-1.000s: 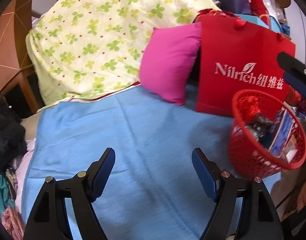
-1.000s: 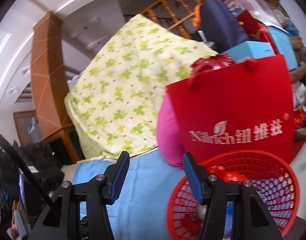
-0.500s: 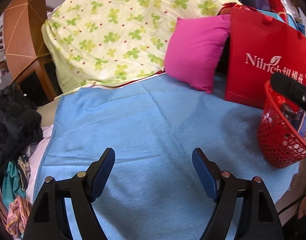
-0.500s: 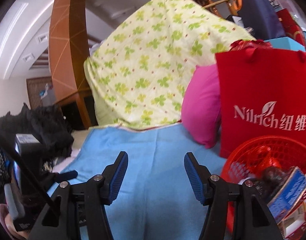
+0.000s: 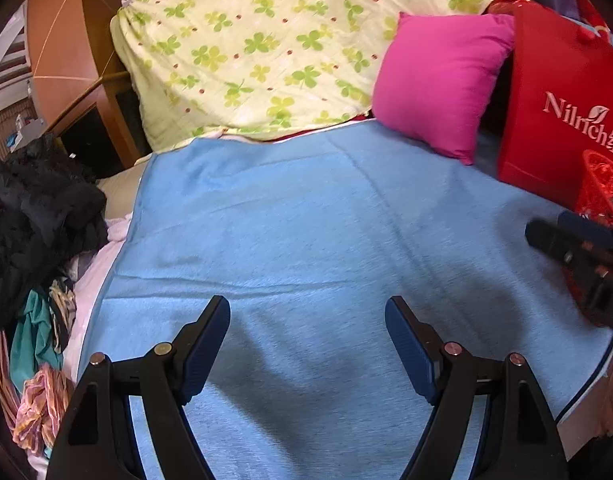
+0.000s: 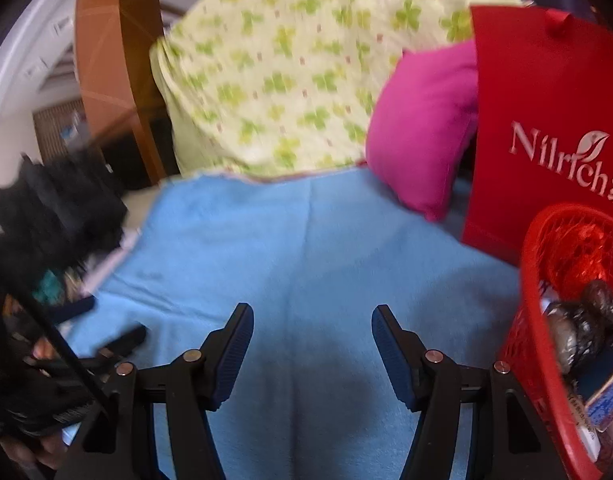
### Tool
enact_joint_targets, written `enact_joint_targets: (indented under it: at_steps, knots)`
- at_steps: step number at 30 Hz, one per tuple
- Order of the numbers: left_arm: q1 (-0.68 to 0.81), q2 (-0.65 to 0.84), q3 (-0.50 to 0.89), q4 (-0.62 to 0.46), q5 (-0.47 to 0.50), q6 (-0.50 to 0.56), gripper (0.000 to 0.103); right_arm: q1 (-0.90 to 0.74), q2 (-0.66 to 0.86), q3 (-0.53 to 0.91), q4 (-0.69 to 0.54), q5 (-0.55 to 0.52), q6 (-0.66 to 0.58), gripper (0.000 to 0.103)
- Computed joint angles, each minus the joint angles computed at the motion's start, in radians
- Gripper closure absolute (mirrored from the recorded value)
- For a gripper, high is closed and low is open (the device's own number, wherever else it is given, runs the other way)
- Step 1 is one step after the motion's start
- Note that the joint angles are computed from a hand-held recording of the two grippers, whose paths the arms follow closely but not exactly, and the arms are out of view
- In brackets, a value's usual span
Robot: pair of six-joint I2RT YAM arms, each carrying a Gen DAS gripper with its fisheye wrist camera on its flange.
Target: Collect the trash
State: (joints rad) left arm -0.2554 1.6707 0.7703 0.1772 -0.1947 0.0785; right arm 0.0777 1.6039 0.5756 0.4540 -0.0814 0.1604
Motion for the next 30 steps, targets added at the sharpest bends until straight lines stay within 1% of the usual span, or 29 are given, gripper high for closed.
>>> enact_joint_targets:
  at_steps: [8,10,13,17,23,25,27,30]
  knots:
    - [0.032,0.046,0.025,-0.004,-0.002,-0.016,0.023,-0.022,0.212,0.137,-0.065,0.042,-0.046,0.038]
    - [0.036,0.053,0.026,-0.001,-0.006,-0.015,0.023,-0.032,0.257,0.176,-0.092,0.033,-0.053,0.038]
    - [0.040,0.064,0.026,0.005,-0.010,-0.011,0.023,-0.040,0.316,0.212,-0.099,0.033,-0.052,0.038]
    - [0.046,0.077,0.031,0.009,-0.015,-0.006,0.023,-0.031,0.367,0.244,-0.102,0.064,-0.082,0.038]
    - [0.058,0.092,0.037,0.010,-0.010,-0.003,0.023,-0.045,0.444,0.305,-0.137,0.054,-0.083,0.038]
    - [0.061,0.093,0.036,0.012,-0.008,0.000,0.023,-0.047,0.456,0.305,-0.121,0.062,-0.084,0.038]
    - [0.063,0.096,0.035,0.014,-0.008,0.002,0.023,-0.050,0.464,0.313,-0.118,0.065,-0.086,0.036]
    - [0.065,0.102,0.037,0.013,-0.007,0.001,0.023,-0.048,0.478,0.313,-0.099,0.076,-0.086,0.029]
